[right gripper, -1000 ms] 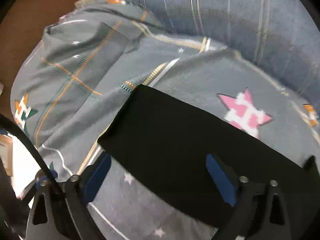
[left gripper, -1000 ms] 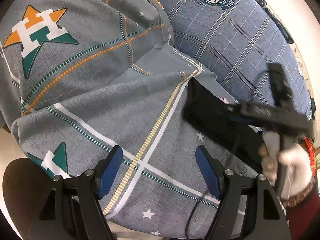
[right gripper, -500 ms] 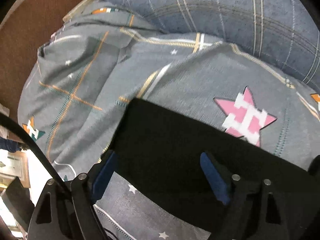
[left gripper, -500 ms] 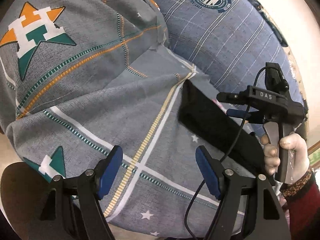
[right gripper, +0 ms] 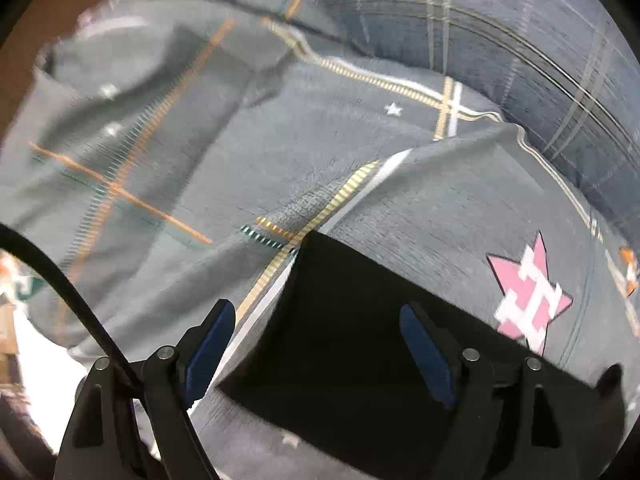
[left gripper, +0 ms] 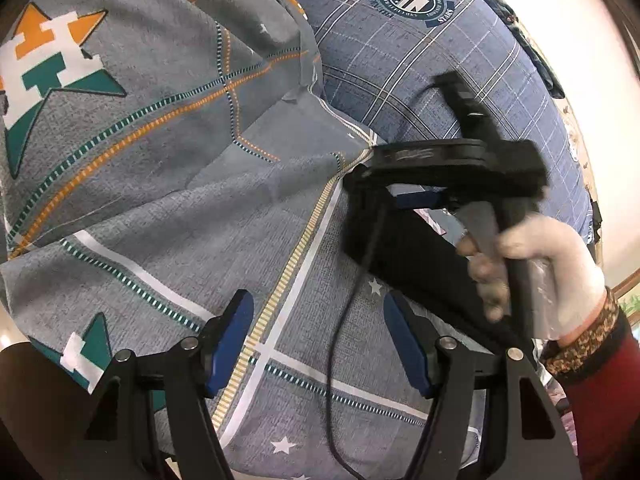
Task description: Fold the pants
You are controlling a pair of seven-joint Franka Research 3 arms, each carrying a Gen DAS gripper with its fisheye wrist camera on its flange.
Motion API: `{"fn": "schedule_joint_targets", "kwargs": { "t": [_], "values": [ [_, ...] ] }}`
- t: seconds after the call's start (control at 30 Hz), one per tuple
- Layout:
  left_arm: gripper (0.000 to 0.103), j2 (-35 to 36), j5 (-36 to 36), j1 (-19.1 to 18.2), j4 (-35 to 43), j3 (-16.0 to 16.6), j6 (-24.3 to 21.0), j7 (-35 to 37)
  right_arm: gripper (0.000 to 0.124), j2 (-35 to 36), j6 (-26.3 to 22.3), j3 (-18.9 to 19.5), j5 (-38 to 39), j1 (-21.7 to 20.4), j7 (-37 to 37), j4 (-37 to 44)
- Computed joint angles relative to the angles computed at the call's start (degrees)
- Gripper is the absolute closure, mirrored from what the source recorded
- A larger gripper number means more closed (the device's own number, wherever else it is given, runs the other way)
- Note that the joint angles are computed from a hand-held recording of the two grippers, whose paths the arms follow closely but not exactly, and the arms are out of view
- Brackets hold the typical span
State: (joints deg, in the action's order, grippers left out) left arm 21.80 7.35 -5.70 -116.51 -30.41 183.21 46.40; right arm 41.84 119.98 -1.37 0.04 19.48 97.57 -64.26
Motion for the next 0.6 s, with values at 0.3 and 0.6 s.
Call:
{"fn": "schedule_joint_targets", "kwargs": {
  "t": [0.3, 0.6],
  "values": [
    [0.036, -0.06, 0.62, 2.63, -0.31, -1.84, 0.86, -0.11, 0.105, -2.76, 0.94, -1.21, -4.91, 1.07, -0.96, -4.22],
    [0.036, 12.43, 1.66, -2.28, 18.93, -2.81, -8.95, 10.86, 0.113, -9.49, 7.76, 0.53, 0.8, -2.42, -2.72, -13.81]
  ]
}}
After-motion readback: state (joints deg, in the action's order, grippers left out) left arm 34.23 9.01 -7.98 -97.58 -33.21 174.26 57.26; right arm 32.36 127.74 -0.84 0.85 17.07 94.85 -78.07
